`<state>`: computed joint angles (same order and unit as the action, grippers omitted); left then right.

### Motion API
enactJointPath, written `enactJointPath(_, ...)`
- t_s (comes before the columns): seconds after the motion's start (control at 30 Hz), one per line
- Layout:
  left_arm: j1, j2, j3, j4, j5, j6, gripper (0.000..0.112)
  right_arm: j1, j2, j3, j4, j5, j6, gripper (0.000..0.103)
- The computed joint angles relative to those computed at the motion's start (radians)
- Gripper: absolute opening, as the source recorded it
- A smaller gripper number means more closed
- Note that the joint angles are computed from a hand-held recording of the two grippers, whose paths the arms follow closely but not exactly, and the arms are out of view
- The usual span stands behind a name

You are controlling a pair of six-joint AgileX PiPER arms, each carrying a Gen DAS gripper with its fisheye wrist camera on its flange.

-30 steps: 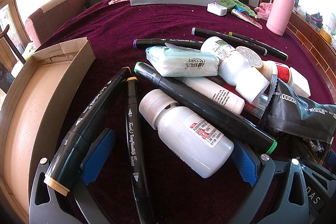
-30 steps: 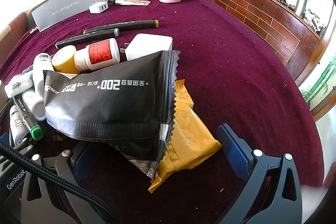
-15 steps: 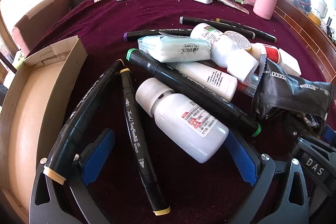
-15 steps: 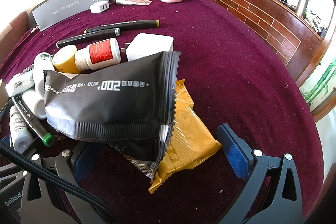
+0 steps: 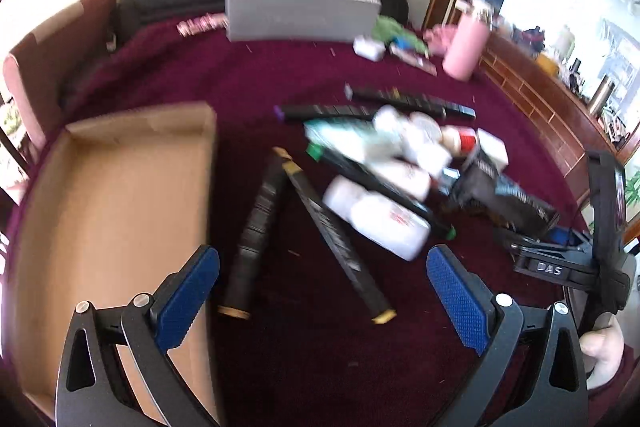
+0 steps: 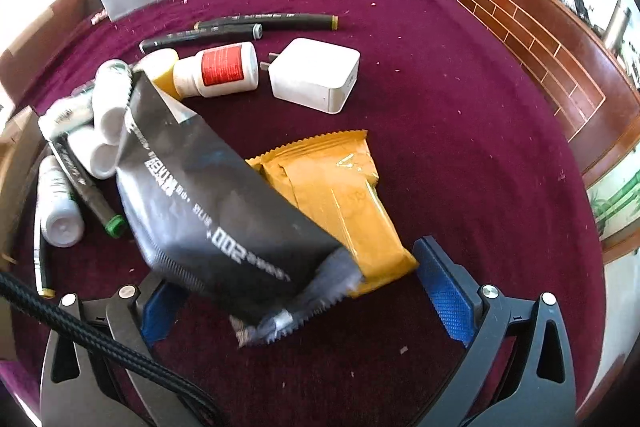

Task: Organize objects
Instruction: 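Move the left tool over the black markers beside the cardboard tray, then close the left tool on a black marker with a yellow cap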

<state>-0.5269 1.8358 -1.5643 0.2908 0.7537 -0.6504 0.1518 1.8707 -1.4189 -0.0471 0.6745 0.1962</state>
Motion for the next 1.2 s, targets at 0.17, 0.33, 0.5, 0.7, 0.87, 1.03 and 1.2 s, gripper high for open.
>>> enactJointPath(0.17,0.007,-0.008,-0.029,0.031,0.060,-0.016,0.101,-0.068,-0.153,0.198,0.134,-0.248,-0.060,0.103)
enactJointPath(0.33,-0.088,0.090,-0.112,0.171,0.135,-0.092,0.101,-0.066,-0.189,0.264,0.025,-0.350,0.078,0.103)
enactJointPath(0.5,-0.090,0.157,-0.172,0.136,0.170,-0.032,0.092,-0.073,-0.229,0.320,0.099,-0.421,0.011,0.103)
enactJointPath(0.7,-0.098,0.178,-0.210,0.070,0.175,0.025,0.073,-0.144,-0.237,0.341,0.521,-0.425,-0.346,0.103)
enactJointPath(0.87,-0.108,0.283,-0.311,0.049,0.263,0.051,0.053,-0.157,-0.232,0.336,0.595,-0.412,-0.405,0.103)
enactJointPath(1.03,-0.116,0.331,-0.357,0.059,0.253,0.068,0.041,-0.131,-0.233,0.333,0.408,-0.426,-0.231,0.103)
enactJointPath(1.2,-0.117,0.384,-0.446,0.083,0.291,0.093,0.045,-0.111,-0.229,0.327,0.207,-0.430,-0.030,0.103)
